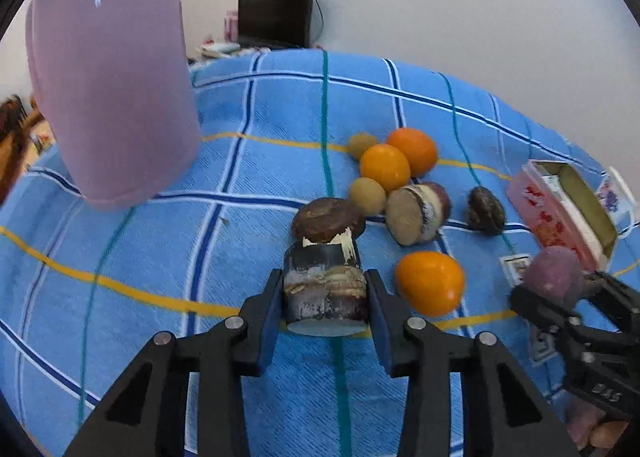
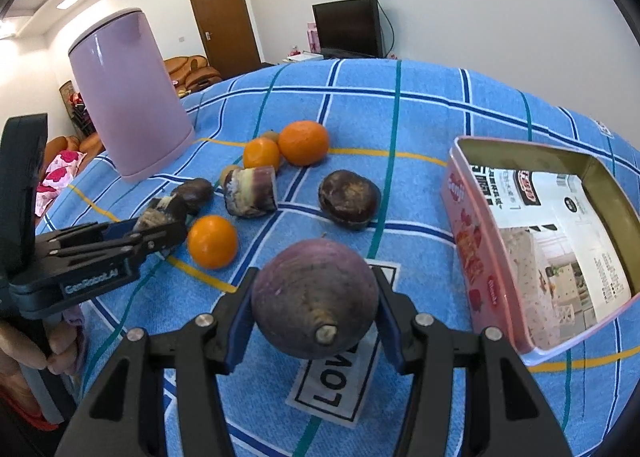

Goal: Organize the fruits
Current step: 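Carry both fruits to the pink tin and release them inside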

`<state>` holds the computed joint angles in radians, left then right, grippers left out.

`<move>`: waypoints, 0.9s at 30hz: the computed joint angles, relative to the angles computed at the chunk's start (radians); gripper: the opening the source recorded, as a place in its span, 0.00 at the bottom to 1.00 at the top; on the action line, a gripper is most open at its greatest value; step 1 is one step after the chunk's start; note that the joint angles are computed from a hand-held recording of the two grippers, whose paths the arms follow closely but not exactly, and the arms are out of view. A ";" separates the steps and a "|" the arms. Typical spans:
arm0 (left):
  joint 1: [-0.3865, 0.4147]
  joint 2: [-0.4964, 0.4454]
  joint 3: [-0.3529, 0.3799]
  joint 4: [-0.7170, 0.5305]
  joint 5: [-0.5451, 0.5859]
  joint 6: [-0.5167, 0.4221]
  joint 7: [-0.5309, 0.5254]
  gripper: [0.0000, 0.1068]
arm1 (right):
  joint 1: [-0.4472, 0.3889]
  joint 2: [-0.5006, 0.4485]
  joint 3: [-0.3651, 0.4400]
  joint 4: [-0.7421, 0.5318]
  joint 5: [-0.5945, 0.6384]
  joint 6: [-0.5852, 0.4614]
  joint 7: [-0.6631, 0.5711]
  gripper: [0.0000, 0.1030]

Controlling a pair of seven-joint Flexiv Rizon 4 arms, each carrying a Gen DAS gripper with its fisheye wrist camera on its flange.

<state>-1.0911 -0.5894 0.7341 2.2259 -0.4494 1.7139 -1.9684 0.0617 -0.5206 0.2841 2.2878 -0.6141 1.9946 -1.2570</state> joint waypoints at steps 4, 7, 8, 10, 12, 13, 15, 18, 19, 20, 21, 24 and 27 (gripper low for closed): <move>0.024 0.002 -0.028 0.003 -0.001 0.037 0.013 0.39 | 0.019 0.004 -0.016 0.009 0.029 0.032 -0.014 0.55; 0.100 0.044 -0.116 0.051 0.003 0.190 0.000 0.39 | 0.001 -0.001 -0.009 0.012 0.020 0.077 -0.009 0.55; 0.123 0.052 -0.140 0.063 0.005 0.240 -0.009 0.39 | 0.001 -0.001 -0.012 0.015 0.021 0.100 -0.009 0.55; 0.091 0.036 -0.128 0.073 -0.056 0.322 -0.009 0.39 | 0.014 0.003 -0.028 0.024 0.037 0.152 -0.018 0.55; 0.038 0.006 -0.105 0.074 -0.150 0.371 0.014 0.39 | 0.040 0.009 -0.053 0.034 0.070 0.209 -0.038 0.55; 0.025 -0.004 -0.104 0.076 -0.184 0.399 0.021 0.39 | 0.048 0.012 -0.062 0.036 0.079 0.229 -0.044 0.55; 0.024 -0.018 -0.120 0.071 -0.220 0.447 0.032 0.39 | 0.080 0.022 -0.088 0.042 0.126 0.270 -0.073 0.55; 0.009 -0.042 -0.139 0.049 -0.281 0.482 0.086 0.39 | 0.151 0.042 -0.141 0.048 0.246 0.306 -0.149 0.55; -0.003 -0.049 -0.144 0.038 -0.310 0.480 0.113 0.39 | 0.161 0.046 -0.151 0.046 0.268 0.306 -0.165 0.55; 0.000 -0.056 -0.154 0.024 -0.323 0.478 0.134 0.39 | 0.164 0.048 -0.160 0.043 0.287 0.307 -0.179 0.55; -0.004 -0.061 -0.163 0.008 -0.339 0.473 0.162 0.39 | 0.150 0.048 -0.160 0.039 0.283 0.307 -0.178 0.55; -0.012 -0.065 -0.189 -0.034 -0.376 0.462 0.245 0.39 | 0.062 0.036 -0.153 0.020 0.217 0.314 -0.134 0.55; -0.024 -0.086 -0.210 -0.091 -0.427 0.445 0.338 0.39 | -0.008 0.016 -0.163 -0.003 0.163 0.316 -0.103 0.55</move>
